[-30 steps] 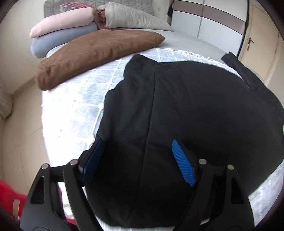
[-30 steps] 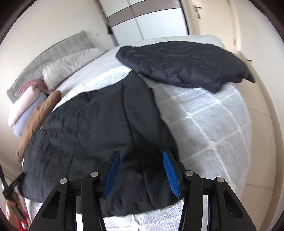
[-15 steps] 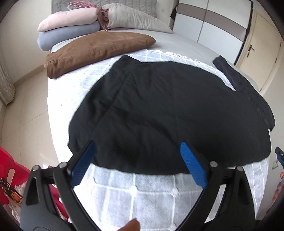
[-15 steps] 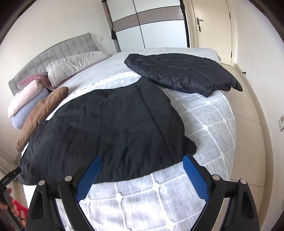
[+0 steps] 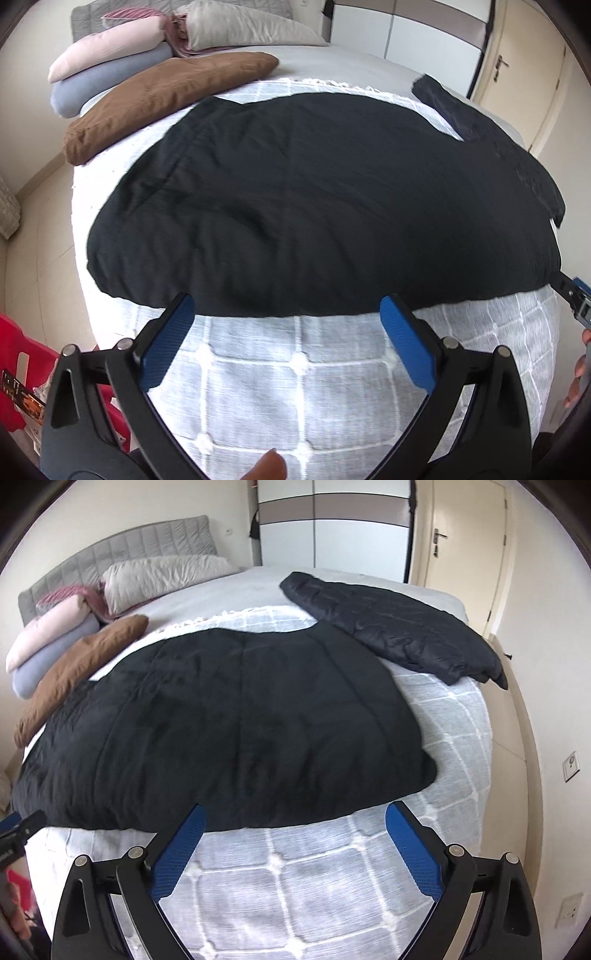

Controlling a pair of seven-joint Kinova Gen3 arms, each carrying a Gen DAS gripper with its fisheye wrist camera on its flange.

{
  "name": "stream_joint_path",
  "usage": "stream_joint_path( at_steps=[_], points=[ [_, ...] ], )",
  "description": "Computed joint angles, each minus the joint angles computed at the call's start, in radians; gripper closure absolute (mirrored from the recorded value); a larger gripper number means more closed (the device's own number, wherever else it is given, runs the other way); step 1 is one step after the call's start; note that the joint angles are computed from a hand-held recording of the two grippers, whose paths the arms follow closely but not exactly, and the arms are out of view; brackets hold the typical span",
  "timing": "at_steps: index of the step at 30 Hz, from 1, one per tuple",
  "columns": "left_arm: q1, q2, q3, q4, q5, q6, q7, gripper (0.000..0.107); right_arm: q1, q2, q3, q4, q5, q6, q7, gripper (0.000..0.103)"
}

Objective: Fold large clothes

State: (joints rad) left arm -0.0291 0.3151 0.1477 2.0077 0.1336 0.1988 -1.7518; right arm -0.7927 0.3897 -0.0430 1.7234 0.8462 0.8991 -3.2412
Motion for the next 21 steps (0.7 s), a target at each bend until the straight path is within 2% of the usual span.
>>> stream_joint_path(
  at_steps=[6, 8, 13, 21],
  points=[
    [0.127, 0.009, -0.085, -0.027, -0.051, 0.045, 0.098, 0.007, -0.012, 0.032, -0.004, -0.051, -0.017, -0.013, 0.031, 0.004],
    [0.139, 0.014, -0.083, -0.040, -0.060, 0.068, 0.121, 0.007, -0.019, 0.044, -0.002, -0.068, -0.025, -0.016, 0.047, 0.004],
    [0.166, 0.006, -0.086, -0.032, -0.081, 0.058, 0.160, 0.007, -0.043, 0.070, 0.014, -0.103, -0.037, -0.010, 0.077, 0.004],
    [0.281, 0.008, -0.181, -0.033, -0.184, 0.044, 0.301, 0.007, -0.075, 0.086, 0.027, -0.118, -0.028, 0.002, 0.065, 0.004]
  ],
)
